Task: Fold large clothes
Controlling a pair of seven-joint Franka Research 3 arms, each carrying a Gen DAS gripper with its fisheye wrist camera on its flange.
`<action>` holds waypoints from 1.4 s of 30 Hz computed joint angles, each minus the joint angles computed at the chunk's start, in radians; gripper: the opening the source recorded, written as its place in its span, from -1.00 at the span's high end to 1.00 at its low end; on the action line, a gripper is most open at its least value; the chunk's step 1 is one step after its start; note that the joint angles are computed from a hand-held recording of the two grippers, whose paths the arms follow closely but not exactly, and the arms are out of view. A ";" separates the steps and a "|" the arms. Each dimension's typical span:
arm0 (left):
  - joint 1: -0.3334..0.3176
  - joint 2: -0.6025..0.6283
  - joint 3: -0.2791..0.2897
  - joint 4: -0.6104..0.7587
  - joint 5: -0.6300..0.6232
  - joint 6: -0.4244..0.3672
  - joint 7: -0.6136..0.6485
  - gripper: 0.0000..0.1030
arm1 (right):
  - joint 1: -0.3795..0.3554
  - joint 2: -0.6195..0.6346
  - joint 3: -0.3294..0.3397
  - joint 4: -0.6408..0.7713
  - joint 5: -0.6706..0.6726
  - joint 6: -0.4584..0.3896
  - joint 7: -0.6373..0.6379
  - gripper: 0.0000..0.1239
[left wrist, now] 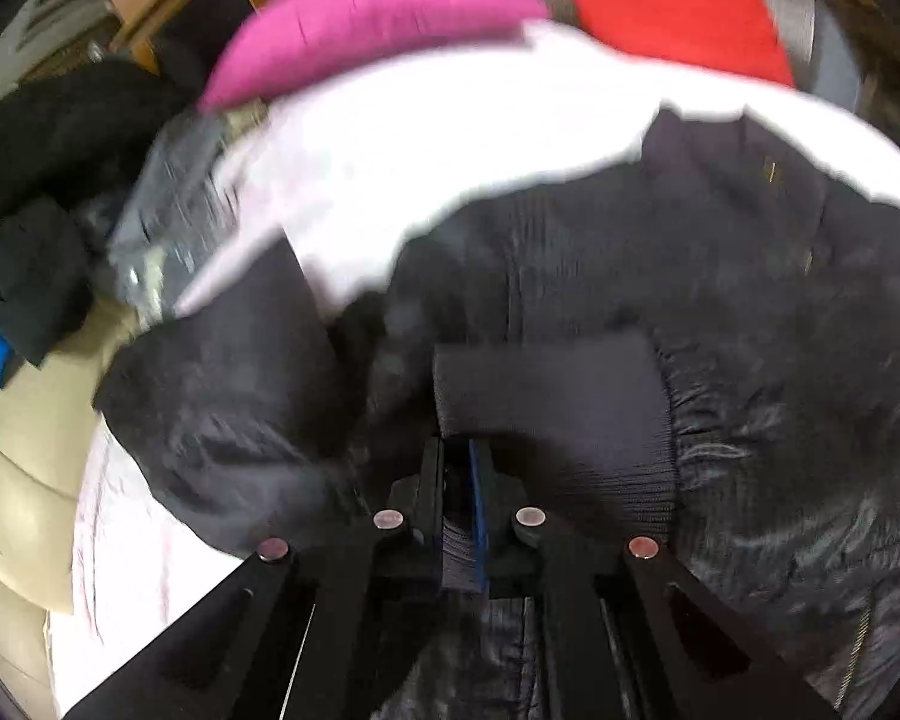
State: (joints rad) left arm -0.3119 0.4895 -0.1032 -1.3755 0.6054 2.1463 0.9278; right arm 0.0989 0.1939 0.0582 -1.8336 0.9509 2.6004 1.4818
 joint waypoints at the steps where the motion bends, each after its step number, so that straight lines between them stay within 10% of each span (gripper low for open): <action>1: 0.005 -0.025 -0.001 -0.040 0.002 0.031 -0.009 0.80 | 0.002 -0.001 0.000 -0.001 -0.006 0.000 0.001 -0.14; 2: 0.018 -0.065 -0.004 -0.097 0.001 0.085 -0.021 0.79 | 0.005 -0.002 -0.001 -0.001 -0.017 0.001 0.004 -0.14; 6: 0.082 -0.238 -0.006 -0.309 -0.016 0.264 -0.073 -0.34 | 0.010 0.003 -0.002 0.006 -0.036 0.013 0.013 -0.14; 11: 0.192 -0.407 0.024 -0.480 -0.014 0.351 -0.173 -0.55 | 0.025 0.001 -0.004 0.003 -0.103 0.028 0.052 -0.14; 20: 0.413 -0.430 0.084 -0.565 -0.298 0.354 -0.263 -0.55 | 0.065 0.009 -0.012 0.004 -0.266 0.073 0.173 -0.14; 35: 0.514 -0.155 0.067 -0.387 -0.497 0.546 -0.249 -0.51 | 0.101 0.050 -0.022 0.034 -0.489 0.115 0.282 -0.14; 42: 0.479 -0.085 0.106 -0.302 -0.407 0.526 -0.277 0.77 | 0.112 0.054 -0.028 0.034 -0.561 0.125 0.318 -0.15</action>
State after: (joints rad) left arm 0.1667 0.4049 0.0032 -1.6773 0.1983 2.6727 0.6504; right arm 0.2108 0.2481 0.0301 -1.7994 0.3894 2.7251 1.7998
